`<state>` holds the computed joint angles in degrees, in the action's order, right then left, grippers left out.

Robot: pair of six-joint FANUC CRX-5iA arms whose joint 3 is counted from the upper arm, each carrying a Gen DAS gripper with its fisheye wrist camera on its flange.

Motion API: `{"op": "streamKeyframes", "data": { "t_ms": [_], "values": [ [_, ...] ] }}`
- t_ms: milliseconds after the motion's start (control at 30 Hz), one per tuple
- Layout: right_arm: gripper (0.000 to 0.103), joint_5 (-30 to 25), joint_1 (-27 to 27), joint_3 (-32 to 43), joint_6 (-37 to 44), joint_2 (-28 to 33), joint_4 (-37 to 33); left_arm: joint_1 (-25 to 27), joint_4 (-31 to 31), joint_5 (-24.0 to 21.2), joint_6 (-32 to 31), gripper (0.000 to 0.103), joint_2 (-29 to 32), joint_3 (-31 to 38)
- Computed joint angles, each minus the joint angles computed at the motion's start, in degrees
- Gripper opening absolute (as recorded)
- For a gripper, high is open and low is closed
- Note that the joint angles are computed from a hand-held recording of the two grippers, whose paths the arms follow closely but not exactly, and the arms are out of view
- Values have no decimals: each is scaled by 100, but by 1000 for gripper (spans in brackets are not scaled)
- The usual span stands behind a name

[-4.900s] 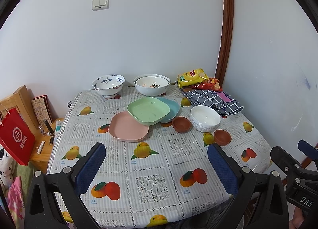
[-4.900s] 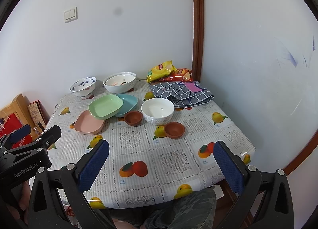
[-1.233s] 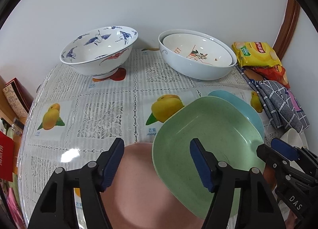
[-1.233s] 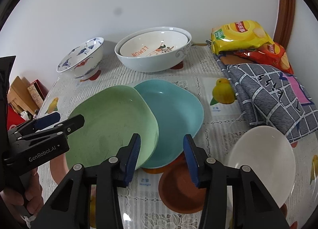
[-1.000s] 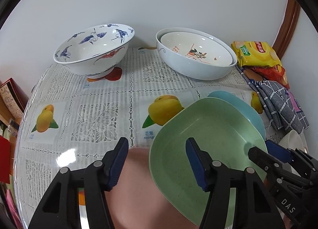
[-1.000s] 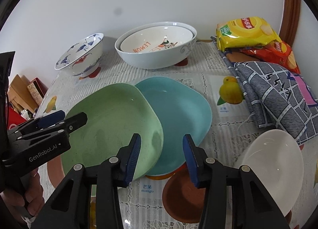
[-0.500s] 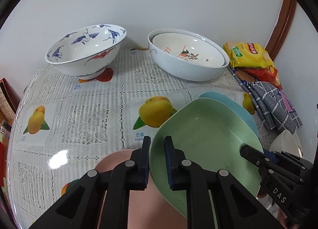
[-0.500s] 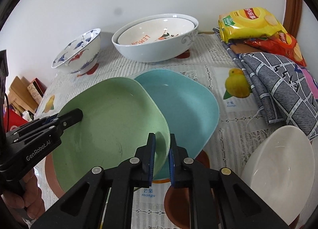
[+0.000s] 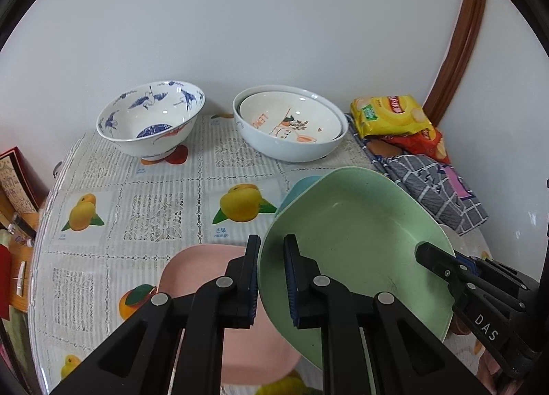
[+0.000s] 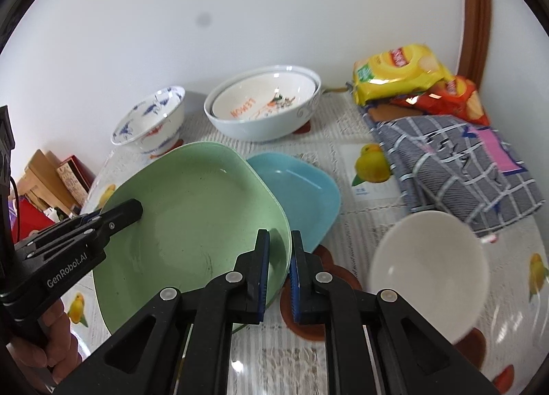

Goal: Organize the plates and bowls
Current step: 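Close both grippers on the green plate rim, then lift the green plate with both grippers and carry it over the pink plate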

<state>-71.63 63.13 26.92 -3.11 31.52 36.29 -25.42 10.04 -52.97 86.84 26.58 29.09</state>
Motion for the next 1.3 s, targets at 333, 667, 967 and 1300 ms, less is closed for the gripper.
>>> {"op": "streamKeyframes", "data": {
  "t_ms": [333, 667, 967, 1300],
  "values": [
    [10, -531, 406, 61, -346, -191, 415, -75, -46, 32, -24, 14, -610, -381],
    [10, -840, 656, 361, -405, -103, 624, -5, -34, 111, -51, 14, -1083, -772],
    [10, -989, 792, 802, -333, 138, 665, 129, -54, 117, -71, 14, -1431, -1099],
    [10, -1089, 928, 1285, -74, 419, 678, 302, -82, 176, 54, 14, -1843, -1568]
  ]
}}
